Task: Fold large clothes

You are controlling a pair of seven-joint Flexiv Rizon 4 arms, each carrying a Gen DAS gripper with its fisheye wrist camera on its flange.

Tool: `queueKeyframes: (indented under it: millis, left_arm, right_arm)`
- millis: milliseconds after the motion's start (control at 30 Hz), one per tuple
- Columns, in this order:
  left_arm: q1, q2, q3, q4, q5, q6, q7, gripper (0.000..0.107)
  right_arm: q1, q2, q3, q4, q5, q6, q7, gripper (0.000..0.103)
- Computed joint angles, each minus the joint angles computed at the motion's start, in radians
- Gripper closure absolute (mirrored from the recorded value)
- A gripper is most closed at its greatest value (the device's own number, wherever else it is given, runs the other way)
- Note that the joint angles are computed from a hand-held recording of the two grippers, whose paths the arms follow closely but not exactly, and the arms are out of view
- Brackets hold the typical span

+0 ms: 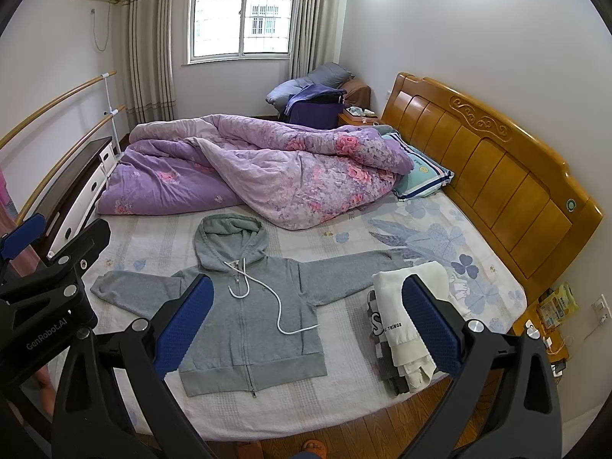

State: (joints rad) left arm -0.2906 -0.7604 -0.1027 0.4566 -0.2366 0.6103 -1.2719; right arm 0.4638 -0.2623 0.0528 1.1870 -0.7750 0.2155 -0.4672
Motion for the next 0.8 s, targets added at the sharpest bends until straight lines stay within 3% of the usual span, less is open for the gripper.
queueKeyframes:
  millis: [800]
  left_arm:
    - [0.000, -0.002, 0.000, -0.003, -0.001, -0.006, 0.002, 0.009]
  right_arm:
    - [-0.005, 0.012, 0.008, 0.011, 0.007, -0.012, 0.000, 0.008]
